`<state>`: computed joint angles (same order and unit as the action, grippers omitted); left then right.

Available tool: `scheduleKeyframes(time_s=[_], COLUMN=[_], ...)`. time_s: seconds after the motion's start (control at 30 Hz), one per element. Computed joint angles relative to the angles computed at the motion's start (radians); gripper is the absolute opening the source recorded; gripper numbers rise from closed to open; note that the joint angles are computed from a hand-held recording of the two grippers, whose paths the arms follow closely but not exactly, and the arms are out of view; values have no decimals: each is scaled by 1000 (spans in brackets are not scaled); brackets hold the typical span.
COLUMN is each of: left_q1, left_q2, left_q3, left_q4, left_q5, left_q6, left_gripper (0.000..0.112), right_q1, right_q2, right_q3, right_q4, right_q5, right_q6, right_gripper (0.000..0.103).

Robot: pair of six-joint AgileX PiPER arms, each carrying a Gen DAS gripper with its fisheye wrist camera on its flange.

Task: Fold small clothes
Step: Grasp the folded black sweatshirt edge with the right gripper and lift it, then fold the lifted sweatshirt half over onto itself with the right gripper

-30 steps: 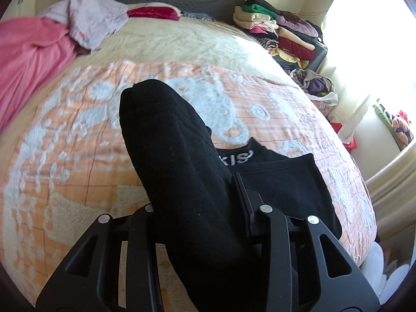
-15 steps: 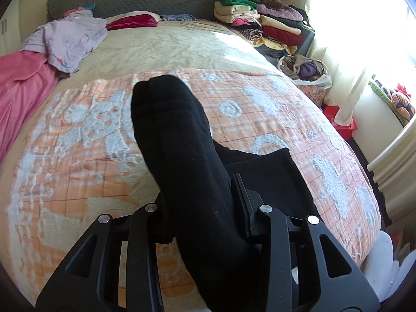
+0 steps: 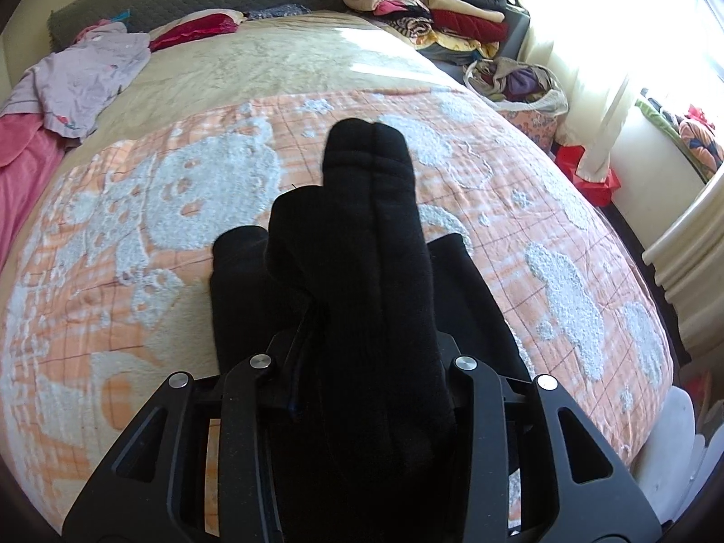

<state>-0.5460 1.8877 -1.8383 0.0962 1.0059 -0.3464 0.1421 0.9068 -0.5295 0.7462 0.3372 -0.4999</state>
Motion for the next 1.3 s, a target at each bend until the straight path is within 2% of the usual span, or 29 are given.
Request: scheduleKeyframes(time_s=[0.17,0.3,0.4,0.43,0.47,0.53,0.57,0.67,0.77,0.87,0.93,1.0,1.3], left_q1=[-43,-66,-70,-71,-70,-50,-38,-37,-29,-15,-5,12,20], left_q2=[78,149,192,201,206,178,158,119,54,-30,-76,-118,-244], left_q3=[-82,-162,-205,-214,-218,-170,-144,-93,1,126,200,272,533], left_q4=[22,34,3,-4,-16,-104,-147,-142,-100,-60,-28,-7,60], left_q5=[41,80,86,89,87,32,10,-32,-82,-146,-181,-208,-323], left_q6=[-17,-32,-20,-14,-7,20,25,11,-4,-10,-16,-19,-56], left_gripper=[32,36,47,53,64,73,73,73,73,73,73,73,73], right_q1=[-144,-254,-346,-378,-413,-469,-505,-630,-684,-721,-744,-775,-692], right_q2=[4,22,55,76,98,136,158,241,264,278,296,375,601], right_q3=[21,23,28,28,28,32,37,39,24,-17,-49,-126,-391], right_q4=[219,326,393,413,433,451,465,518,505,478,472,468,382], right_q5=[107,206,303,337,376,427,462,608,684,738,775,834,880], right_q6=[-218,-318,-372,-387,-401,-405,-413,-458,-445,-433,-439,-456,-362], right_gripper=[7,8,8,9,9,11,14,15,19,31,50,57,61])
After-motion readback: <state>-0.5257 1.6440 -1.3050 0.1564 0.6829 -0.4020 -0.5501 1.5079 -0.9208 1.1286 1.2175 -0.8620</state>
